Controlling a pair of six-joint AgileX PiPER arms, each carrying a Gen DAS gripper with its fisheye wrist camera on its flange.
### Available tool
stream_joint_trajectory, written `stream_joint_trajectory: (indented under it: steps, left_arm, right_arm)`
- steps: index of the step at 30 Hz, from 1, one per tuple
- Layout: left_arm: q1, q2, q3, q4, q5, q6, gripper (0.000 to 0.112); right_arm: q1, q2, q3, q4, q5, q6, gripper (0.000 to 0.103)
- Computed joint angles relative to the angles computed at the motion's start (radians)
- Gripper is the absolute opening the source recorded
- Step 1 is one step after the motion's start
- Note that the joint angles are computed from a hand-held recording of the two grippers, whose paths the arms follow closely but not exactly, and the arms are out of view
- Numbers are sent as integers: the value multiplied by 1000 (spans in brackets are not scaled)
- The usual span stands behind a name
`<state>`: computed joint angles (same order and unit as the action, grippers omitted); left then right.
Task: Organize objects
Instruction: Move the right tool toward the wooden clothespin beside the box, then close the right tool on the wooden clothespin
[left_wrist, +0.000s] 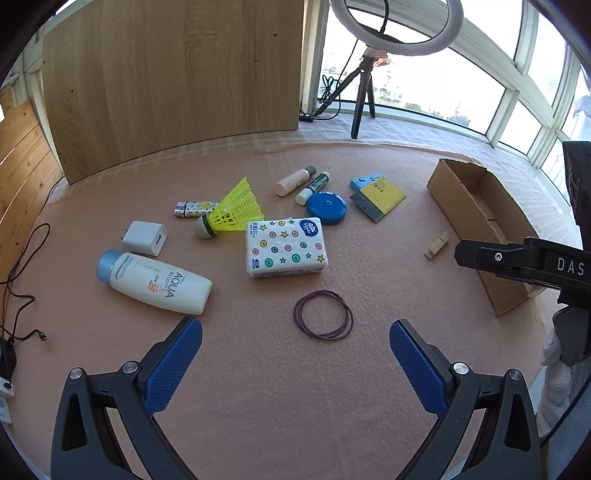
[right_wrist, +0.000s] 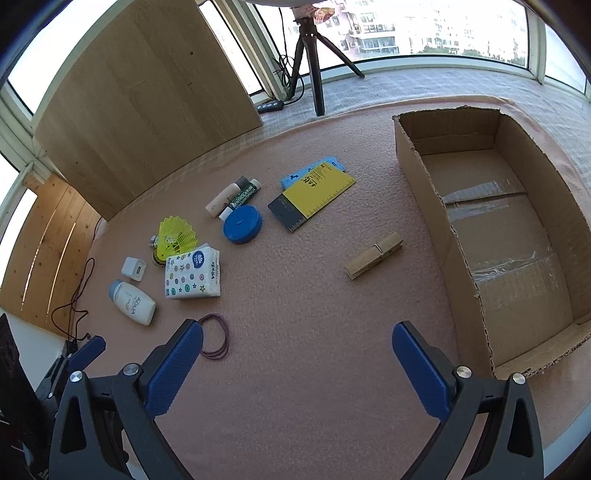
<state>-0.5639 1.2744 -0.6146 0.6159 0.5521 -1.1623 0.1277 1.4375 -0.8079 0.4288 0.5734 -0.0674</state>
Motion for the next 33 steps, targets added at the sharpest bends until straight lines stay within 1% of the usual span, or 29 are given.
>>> stream_joint_trajectory:
  steps: [2, 4, 6, 10, 11, 12, 13, 15, 17, 19, 21, 23, 25, 27, 31, 33]
  left_arm:
    - [12, 20, 1, -12, -29, 13, 102]
    - [22, 40, 0, -31, -52, 34, 102]
    - [25, 54, 2, -38, -70, 42, 102]
    - [30, 78, 8, -36, -98, 39, 102]
    - [35, 82, 12, -34, -107, 37, 102]
    - [41, 88, 14, -38, -115, 42, 102]
    - [49, 92, 17, -42, -123, 48, 102]
    - [61, 103, 21, -47, -140, 57, 102]
    - [70, 115, 21, -43, -152, 60, 100]
    - [83, 121, 25, -59, -175, 85, 100]
    - [95, 128, 27, -83, -195, 117, 99]
    - [105, 133, 30, -98, -214, 137, 99]
    - [117, 146, 26, -134, -230, 184, 99]
    - [126, 165, 23, -150, -244, 211, 99]
    - [165, 216, 4, -264, -271, 341, 99]
    - [179, 241, -7, -290, -284, 376, 99]
  right_arm:
    - [-28, 55, -27, 47, 16, -37, 100]
    - [-43, 100, -47, 57, 24, -30, 99]
    - [-51, 139, -66, 55, 24, -23, 94]
    - [-59, 201, -104, 50, 29, -8, 91]
    - [-64, 216, -114, 54, 33, -6, 89]
    - [-67, 232, -125, 55, 36, 2, 82]
    - [-74, 249, -138, 53, 44, 13, 78]
    - [-84, 289, -170, 39, 60, 55, 67]
    - [-95, 326, -199, 37, 74, 82, 63]
    - [-97, 352, -223, 3, 77, 137, 60]
    - [-86, 366, -244, -63, 69, 212, 55]
    - [-67, 373, -265, -147, 67, 298, 54]
    - [-60, 389, -288, -196, 76, 349, 54]
    - [-53, 401, -307, -237, 79, 391, 52]
    - [-26, 421, -339, -338, 86, 482, 47]
    - [-12, 430, -351, -384, 89, 510, 40]
